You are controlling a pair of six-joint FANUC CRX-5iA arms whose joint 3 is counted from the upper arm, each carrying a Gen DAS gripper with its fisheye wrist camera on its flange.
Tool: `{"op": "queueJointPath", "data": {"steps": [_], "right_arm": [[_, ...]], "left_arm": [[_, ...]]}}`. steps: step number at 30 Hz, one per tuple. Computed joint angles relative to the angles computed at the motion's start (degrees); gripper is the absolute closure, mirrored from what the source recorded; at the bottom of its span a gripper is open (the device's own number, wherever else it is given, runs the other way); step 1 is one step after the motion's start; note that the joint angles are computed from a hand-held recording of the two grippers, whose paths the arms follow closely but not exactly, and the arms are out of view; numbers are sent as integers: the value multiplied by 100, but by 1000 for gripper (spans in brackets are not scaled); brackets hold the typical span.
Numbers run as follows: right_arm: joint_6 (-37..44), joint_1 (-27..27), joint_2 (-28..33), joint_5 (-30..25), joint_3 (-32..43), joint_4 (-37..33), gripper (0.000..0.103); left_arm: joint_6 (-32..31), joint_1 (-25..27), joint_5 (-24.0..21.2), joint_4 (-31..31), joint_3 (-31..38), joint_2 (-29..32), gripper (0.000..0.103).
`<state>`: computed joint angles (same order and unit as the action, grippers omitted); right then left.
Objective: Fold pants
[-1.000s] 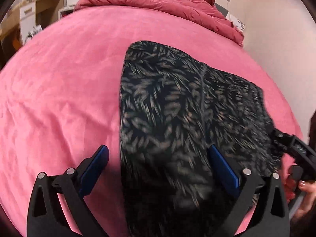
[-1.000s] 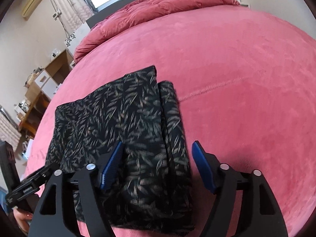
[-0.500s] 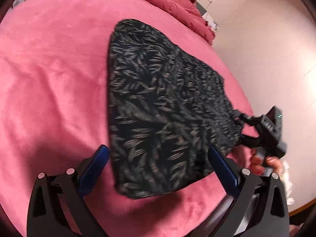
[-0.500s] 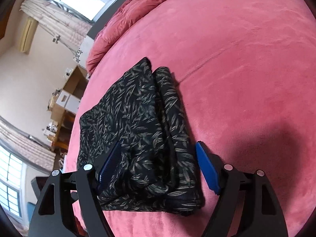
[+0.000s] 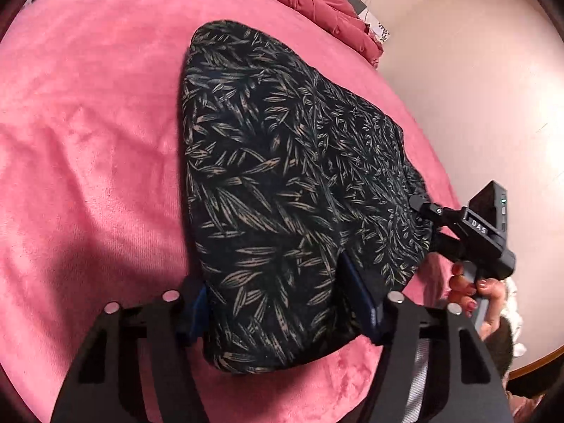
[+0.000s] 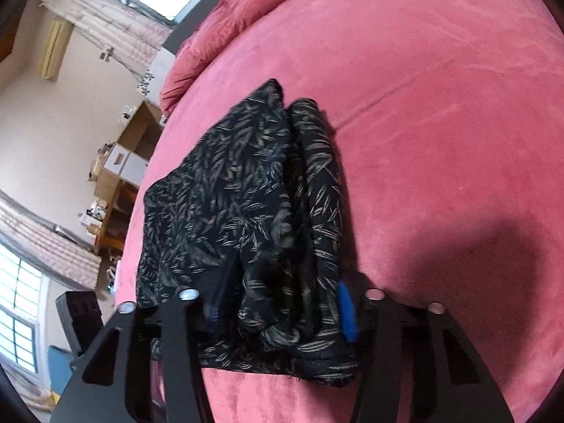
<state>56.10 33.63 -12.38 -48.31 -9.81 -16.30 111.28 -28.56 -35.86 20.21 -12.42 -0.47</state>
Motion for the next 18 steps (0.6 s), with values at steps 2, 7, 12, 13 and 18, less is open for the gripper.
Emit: {"op": "queueJointPath", "data": {"steps": [2, 7, 12, 13, 18], "right_arm": [[-32, 132, -71, 141, -76, 230, 65], [-390, 757, -412, 816, -537, 1454, 71], [-590, 1139, -461, 1270, -722, 2379, 72], [-558, 1141, -435, 1323, -697, 2424, 73], [-161, 1082, -113, 1611, -368, 2614, 73]], "left_arm": [[524, -139, -187, -693, 280, -25, 51], [1104, -452, -509, -1762, 690, -167, 61], [1568, -760, -946, -2893, 1242, -238, 64], [1608, -788, -1004, -3063, 1337, -250, 64], [1719, -948, -1310, -3980, 1930, -189, 65]]}}
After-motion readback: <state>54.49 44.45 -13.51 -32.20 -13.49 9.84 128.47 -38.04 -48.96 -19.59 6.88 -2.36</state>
